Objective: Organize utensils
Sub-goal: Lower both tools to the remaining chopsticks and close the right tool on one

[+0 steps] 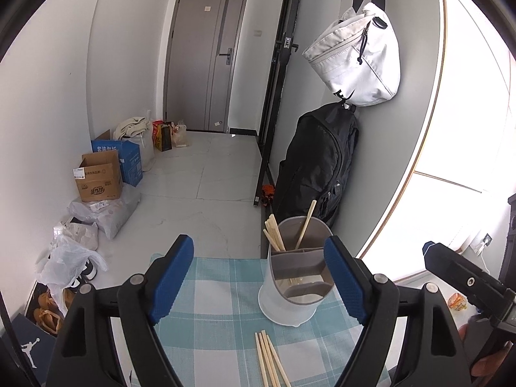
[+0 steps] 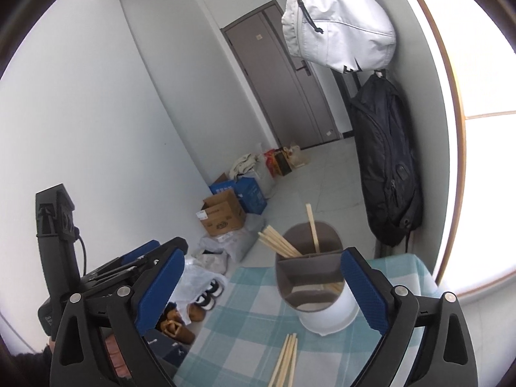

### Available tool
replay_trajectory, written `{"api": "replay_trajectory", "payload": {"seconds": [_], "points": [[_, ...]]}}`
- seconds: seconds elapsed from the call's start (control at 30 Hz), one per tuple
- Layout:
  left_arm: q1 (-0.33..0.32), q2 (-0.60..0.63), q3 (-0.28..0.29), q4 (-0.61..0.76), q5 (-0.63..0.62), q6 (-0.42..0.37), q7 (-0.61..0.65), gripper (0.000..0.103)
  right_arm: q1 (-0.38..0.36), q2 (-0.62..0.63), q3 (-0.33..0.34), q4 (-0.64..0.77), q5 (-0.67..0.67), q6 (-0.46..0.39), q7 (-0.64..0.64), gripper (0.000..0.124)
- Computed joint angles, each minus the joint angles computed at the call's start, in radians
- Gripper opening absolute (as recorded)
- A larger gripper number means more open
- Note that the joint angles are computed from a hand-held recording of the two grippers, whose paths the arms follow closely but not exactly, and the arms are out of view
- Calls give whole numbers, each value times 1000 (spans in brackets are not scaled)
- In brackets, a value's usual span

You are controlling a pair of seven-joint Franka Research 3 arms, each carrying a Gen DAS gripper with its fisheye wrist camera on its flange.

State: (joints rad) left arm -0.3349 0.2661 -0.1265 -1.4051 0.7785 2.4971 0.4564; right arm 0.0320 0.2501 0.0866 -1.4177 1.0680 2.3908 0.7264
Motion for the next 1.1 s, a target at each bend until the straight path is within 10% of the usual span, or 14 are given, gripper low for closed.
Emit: {"api": "replay_trajectory", "payload": {"seconds": [0.43,1.1], "points": [[15,-36,-17,-171,0,-11,-118,80,45,-27,-24,-160,-153,77,11,102],[73,-61,-20,-287,-114,22,-60,80,134,168,-47,-5,-653,-132,249,95]]}}
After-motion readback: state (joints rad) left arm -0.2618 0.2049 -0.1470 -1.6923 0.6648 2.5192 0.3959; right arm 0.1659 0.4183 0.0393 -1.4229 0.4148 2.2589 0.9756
